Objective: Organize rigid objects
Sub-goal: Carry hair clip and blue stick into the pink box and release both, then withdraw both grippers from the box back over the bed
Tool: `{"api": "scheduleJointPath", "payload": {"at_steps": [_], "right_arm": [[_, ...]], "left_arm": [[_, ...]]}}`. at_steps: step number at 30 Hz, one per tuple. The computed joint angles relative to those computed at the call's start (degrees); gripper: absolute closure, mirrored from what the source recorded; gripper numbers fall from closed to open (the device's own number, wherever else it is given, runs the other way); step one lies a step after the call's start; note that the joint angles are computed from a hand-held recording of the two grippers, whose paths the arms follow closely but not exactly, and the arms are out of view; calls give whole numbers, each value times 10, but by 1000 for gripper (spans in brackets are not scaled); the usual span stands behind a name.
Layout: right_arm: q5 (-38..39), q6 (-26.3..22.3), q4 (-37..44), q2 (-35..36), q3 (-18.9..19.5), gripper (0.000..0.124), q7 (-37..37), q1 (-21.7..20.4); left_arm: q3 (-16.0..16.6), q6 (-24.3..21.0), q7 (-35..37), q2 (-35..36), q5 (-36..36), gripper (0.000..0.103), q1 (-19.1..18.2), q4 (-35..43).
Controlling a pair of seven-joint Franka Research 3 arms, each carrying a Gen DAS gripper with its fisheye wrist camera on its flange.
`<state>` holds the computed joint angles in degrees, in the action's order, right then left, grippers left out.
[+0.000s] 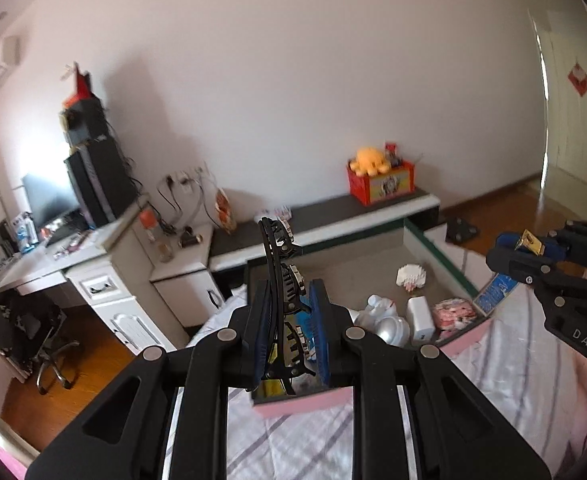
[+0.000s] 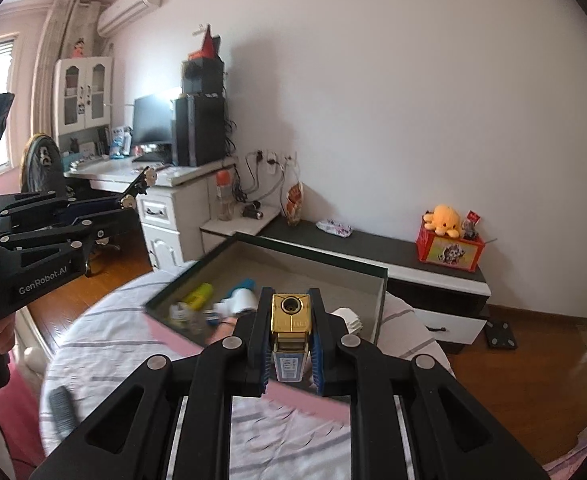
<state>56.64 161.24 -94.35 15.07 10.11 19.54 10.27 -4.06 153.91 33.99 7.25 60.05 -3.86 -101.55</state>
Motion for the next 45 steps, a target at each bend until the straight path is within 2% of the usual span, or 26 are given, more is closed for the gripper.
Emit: {"api": "scheduleJointPath", "payload": {"at_steps": [2, 4, 7, 8, 9, 13, 19, 21, 23, 25, 27, 29, 30, 32, 36, 39, 42, 45], "right_arm": [[-52, -9, 44, 43, -15, 108, 49, 12], [-106, -25, 84, 81, -26, 108, 98, 17], [-169, -45, 135, 129, -35, 108, 155, 20], [-186, -52, 150, 143, -36, 108, 172, 20], [-202, -58, 165, 157, -36, 108, 186, 20], [-250, -77, 203, 192, -29, 108, 222, 13], [-280, -86, 209, 203, -18, 108, 240, 8], [-283, -79, 198, 198, -15, 108, 241, 7], [-274, -76, 183, 186, -7, 100, 238, 0], [-260, -61, 157, 167, 1, 77, 228, -6], [-241, -40, 123, 140, 9, 66, 214, -13], [-208, -25, 91, 113, 23, 53, 192, -26], [-188, -11, 69, 95, 30, 42, 178, -31], [-139, 16, 31, 62, 43, 41, 142, -42], [-8, 39, -41, -12, 67, 37, 40, -64], [88, 58, -86, -64, 69, 21, -37, -64], [186, 57, -128, -115, 59, 21, -120, -57], [228, 47, -169, -161, 38, 21, -153, -40]], "left_arm": [[-5, -2, 52, 38, -51, 84, 6, 33], [-5, -24, 108, 85, -99, 84, 3, 79], [-6, -19, 170, 128, -170, 84, 7, 112], [-2, -30, 182, 140, -182, 84, 2, 125], [4, -46, 190, 155, -188, 84, -5, 141], [17, -53, 207, 174, -220, 84, -13, 151], [27, -60, 206, 182, -240, 80, -20, 150], [32, -53, 191, 170, -234, 71, -23, 135], [30, -26, 181, 151, -236, 42, -18, 109], [43, -3, 144, 122, -201, 32, -28, 76], [50, 4, 107, 91, -161, 24, -35, 46], [58, -2, 35, 53, -92, 7, -46, 13], [63, 1, -25, 23, -36, 5, -54, -16], [54, -3, -78, -16, 9, 0, -50, -50], [21, -42, -200, -103, 105, 0, -39, -128], [-11, -73, -242, -160, 121, 0, -24, -179], [-43, -104, -265, -211, 124, 0, -11, -224], [-69, -114, -278, -261, 109, 0, 1, -267]]}}
